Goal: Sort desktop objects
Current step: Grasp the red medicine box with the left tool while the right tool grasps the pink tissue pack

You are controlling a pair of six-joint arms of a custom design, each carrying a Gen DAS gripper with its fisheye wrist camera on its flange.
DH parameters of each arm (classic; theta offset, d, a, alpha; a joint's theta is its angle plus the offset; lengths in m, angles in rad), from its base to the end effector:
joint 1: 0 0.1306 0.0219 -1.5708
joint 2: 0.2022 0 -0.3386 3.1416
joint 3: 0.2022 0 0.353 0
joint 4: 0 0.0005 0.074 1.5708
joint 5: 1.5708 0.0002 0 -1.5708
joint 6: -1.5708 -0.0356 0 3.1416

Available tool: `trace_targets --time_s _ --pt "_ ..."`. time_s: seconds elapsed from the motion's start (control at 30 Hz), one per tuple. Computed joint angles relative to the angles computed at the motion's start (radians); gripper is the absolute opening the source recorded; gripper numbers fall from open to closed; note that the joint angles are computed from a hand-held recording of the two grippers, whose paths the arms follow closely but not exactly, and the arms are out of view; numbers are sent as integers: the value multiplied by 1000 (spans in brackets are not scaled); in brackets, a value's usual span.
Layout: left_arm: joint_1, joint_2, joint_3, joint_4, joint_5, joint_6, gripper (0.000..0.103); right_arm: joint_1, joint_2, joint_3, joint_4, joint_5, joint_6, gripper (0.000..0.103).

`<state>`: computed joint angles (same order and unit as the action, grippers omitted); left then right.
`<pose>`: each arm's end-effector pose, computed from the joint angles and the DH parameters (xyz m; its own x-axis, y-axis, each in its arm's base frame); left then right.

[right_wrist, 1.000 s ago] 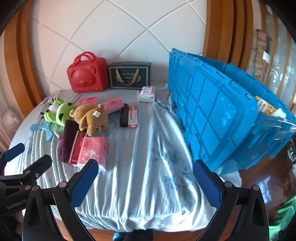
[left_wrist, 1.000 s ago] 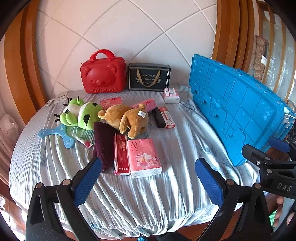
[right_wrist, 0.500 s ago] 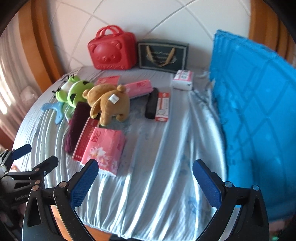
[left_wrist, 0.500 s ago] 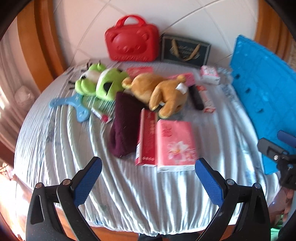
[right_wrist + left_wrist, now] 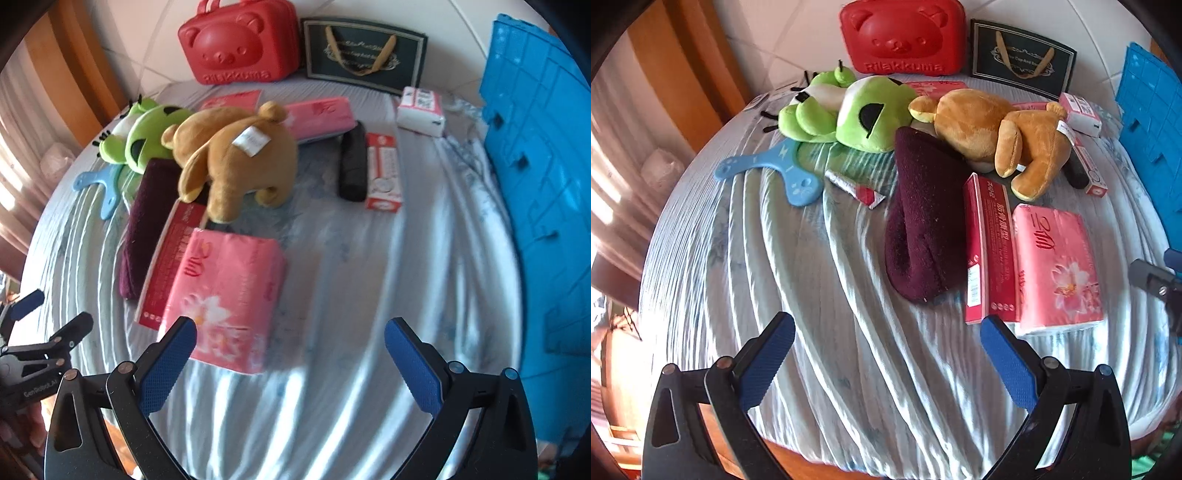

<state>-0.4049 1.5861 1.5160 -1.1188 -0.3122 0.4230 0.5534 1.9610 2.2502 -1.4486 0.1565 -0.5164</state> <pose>0.4518 -0.1823 0.3363 -0.8885 -0.0442 -0.4568 -0.1042 0.9888 0.1069 0.5075 0.3064 0.4120 -0.9082 0.0122 -0.4183 -0.0203 0.9971 0.0732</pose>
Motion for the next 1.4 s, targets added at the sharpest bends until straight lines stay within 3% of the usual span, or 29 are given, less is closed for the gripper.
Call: trace_targets --time_s 0.13,0.27,0.37,0.53,0.67,0.83,0.97,1.03,1.07,1.1,1.17,1.27,1.4 --pt "41 38 20 39 58 -113 102 22 123 134 -58 -18 -78 103" --pt "60 58 16 73 86 -181 102 28 242 269 -133 -76 -97 103" --pt "63 72 20 80 116 -194 102 21 182 147 -51 -79 -137 103" --pt "32 141 96 95 158 -186 102 -29 42 -63 2 -11 -216 103" --pt "-2 234 199 63 208 -163 95 -75 -23 -135 -43 53 -226 103" --pt "-56 340 320 -14 85 -134 93 -98 -56 -165 -31 45 -129 103" --pt "-80 403 403 -96 85 -117 93 -114 -48 -158 -8 -7 -25 103" --pt "-81 428 433 -138 141 -105 81 -119 -42 -146 1 -21 36 103" --pt "-84 431 436 -148 136 -84 78 -108 -28 -138 9 -21 67 103" --pt "-88 427 434 -148 116 -74 64 -111 -17 -126 5 -28 102 103" --pt "-92 417 430 -156 75 -53 49 -115 1 -106 8 -62 158 103" --pt "-73 400 408 -134 122 1 49 -121 42 -64 9 -98 237 103" --pt "-85 427 443 -152 70 24 50 -124 71 -40 23 -120 285 103"
